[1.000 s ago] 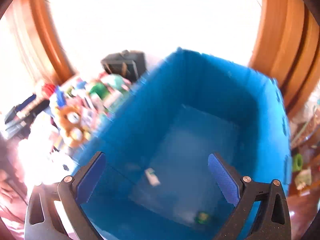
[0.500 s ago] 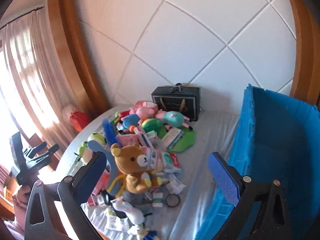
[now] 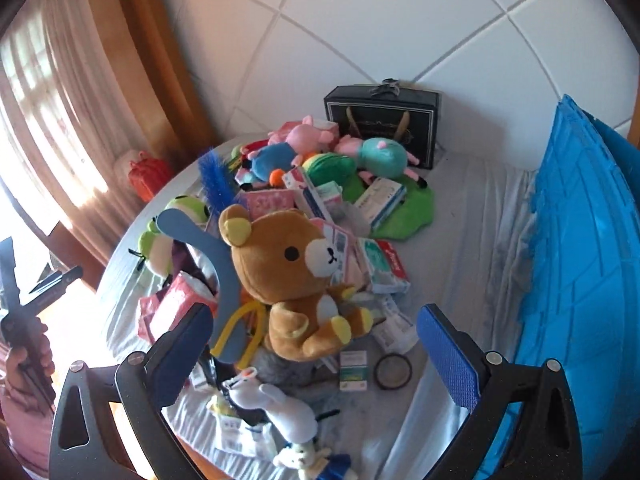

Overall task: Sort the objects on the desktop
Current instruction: 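Move both grippers back to the pile on the bed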

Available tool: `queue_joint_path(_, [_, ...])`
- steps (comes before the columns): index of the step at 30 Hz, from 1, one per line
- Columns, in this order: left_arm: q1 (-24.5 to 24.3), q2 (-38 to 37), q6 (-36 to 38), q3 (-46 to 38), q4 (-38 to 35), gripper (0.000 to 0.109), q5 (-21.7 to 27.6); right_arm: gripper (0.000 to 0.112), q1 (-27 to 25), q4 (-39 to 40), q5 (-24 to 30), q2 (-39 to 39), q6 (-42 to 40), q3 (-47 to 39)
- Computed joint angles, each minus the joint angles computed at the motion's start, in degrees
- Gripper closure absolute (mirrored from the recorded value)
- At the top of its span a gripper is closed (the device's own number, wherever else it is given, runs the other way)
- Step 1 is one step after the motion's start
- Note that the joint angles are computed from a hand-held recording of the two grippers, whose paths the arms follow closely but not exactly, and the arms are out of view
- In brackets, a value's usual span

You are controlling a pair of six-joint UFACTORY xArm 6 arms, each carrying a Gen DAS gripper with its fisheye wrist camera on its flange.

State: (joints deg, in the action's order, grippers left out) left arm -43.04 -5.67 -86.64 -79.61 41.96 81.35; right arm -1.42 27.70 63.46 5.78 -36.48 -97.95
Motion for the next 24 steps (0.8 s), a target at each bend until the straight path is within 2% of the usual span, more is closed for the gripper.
queue_joint_path(3, [0.4, 1.15, 0.35, -0.43, -1.96, 0.032, 1.05, 0.009, 0.34, 0.79, -0.75, 1.09, -1.66, 0.71])
queue_joint_path(10, [3.21, -0.14, 0.87, 3.61, -3.51, 0.032, -5.24, 0.009, 2.43, -0.99, -1.07, 2.84, 0.81, 0.63])
queue_joint_path(16, [10.54, 1.2, 9.56, 6.78, -7.15, 0.032, -15.95, 0.009, 5.36, -5.74, -7.57, 2.02, 8.82, 3.38])
queue_joint_path(19, [14.44, 2.34, 13.95, 8.13, -9.62, 0.032, -22.82, 0.009, 6.82, -8.36, -9.9, 2.85, 14.22, 4.64])
queue_joint_path(24, [17.81, 7.93, 22.23, 5.6, -13.19, 0.032, -29.75, 0.009, 7.2, -13.62, -11.31, 5.84, 23.9, 3.57])
